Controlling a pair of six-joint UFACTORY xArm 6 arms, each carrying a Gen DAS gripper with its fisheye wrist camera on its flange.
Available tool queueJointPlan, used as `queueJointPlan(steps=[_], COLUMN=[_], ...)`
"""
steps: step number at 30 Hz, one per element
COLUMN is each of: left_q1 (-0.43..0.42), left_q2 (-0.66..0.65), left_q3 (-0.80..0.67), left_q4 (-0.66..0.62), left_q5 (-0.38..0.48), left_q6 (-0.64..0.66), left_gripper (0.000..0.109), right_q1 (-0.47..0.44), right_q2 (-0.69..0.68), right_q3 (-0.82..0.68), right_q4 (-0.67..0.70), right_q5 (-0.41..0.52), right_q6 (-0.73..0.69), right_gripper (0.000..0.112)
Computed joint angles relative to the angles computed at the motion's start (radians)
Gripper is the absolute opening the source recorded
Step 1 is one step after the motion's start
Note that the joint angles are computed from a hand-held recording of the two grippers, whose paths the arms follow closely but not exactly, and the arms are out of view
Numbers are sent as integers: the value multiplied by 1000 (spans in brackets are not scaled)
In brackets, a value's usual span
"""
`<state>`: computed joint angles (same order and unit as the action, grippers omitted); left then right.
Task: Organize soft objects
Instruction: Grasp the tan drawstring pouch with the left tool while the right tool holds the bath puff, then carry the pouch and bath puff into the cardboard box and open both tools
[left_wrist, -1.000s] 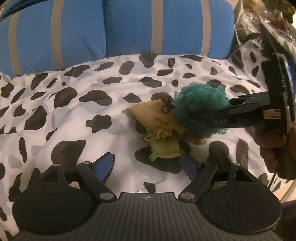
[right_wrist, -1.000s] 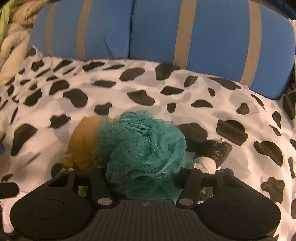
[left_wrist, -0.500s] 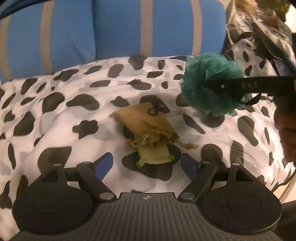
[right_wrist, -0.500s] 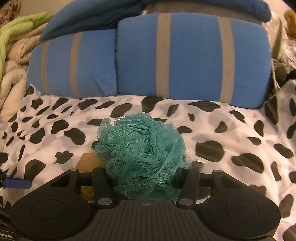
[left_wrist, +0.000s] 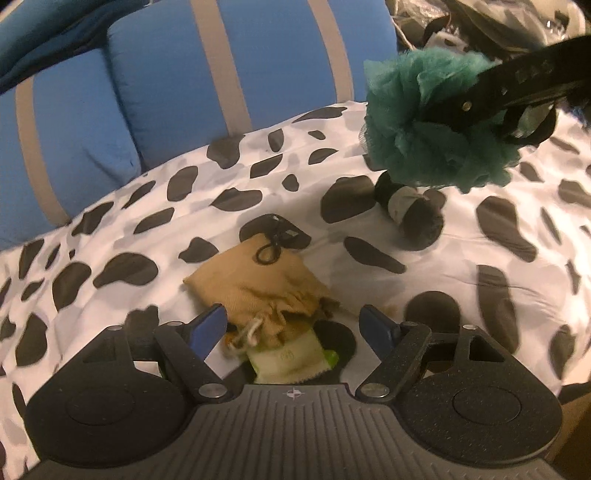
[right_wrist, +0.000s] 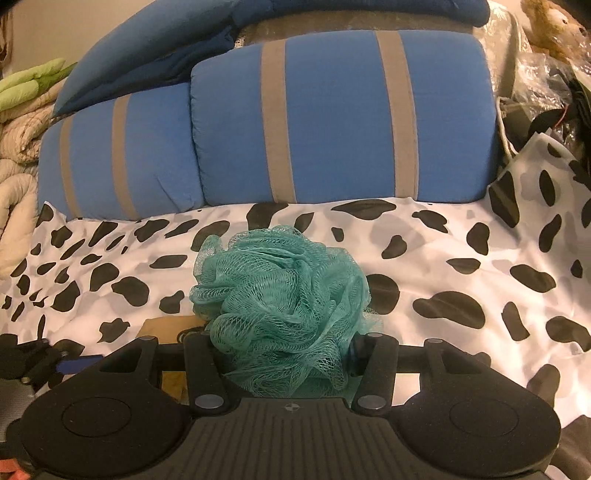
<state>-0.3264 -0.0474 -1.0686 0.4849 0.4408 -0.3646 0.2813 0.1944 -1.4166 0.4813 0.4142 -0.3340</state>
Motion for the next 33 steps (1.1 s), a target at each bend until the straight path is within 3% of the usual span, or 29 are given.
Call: queueJointPlan(steps=[3,7,11,13,33], left_q1=[5,12,17,21,72], left_q2=[41,93,105,97,-61], left_q3=[-29,-73,-87,-92,4], left_q4=[38,-12,-119,-173,-165], left_q5=[-1,24,39,48,-32], left_q6=[6,61,145,158,34], left_gripper=[75,56,19,14,11], right_q1=[0,-1,-1,-1,6], right_q2=[0,0,0,-2,-69], right_q3=[-2,-4,-3,-2,84], right_q4=[15,35,37,42,7], right_q5=[-2,-9,-15,-20,-81], right_q6=[-10,-20,-17,-18,1], right_gripper=[53,53,53,53,53])
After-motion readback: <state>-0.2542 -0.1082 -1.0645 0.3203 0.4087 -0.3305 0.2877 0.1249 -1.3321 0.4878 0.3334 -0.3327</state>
